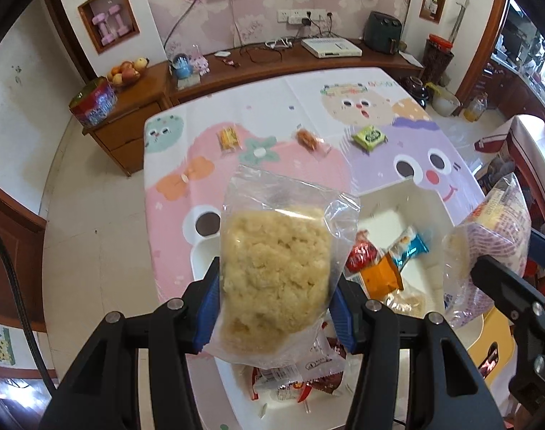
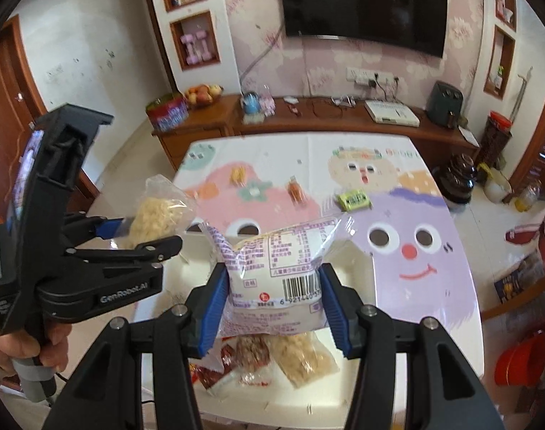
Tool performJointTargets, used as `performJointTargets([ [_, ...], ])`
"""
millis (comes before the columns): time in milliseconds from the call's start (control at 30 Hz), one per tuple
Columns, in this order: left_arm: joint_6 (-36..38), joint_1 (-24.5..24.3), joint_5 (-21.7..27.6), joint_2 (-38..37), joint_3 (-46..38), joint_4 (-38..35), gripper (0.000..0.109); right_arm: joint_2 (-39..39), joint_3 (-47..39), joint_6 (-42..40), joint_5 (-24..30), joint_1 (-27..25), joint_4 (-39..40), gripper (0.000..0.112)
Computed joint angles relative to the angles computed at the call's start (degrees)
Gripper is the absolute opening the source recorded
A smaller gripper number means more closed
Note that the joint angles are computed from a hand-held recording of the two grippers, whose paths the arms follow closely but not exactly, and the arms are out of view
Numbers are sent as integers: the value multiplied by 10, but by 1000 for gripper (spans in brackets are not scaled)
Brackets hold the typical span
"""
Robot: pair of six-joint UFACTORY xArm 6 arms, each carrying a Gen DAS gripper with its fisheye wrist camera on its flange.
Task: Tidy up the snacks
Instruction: 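Carry both bags over the white tray and open both grippers, then lift both grippers and move toward the remaining snacks on the table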
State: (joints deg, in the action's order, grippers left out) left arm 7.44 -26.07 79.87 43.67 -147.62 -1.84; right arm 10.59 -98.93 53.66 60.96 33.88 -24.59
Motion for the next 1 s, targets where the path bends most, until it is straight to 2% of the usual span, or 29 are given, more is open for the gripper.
performJointTargets([
  [200, 6, -1, -32, -50, 105, -6, 52, 7, 3, 5, 21, 4, 13, 52],
  [667, 10, -1, -44, -79, 153, -16, 53, 39, -43, -12, 67, 9, 21, 54],
  [700, 11, 0, -44, -80, 154, -15, 56, 38, -40, -12, 64, 9, 21, 56],
  [767, 11, -1, -53, -88, 166, -10, 79, 38, -43, -8, 65, 12, 13, 56],
  [800, 10, -1, -63, -97, 178, -8, 82, 38, -45, -6, 66, 14, 9, 56],
  [1000, 15, 2, -94, -127, 216, -7, 84, 42, -63, -2, 74, 19, 1, 58],
])
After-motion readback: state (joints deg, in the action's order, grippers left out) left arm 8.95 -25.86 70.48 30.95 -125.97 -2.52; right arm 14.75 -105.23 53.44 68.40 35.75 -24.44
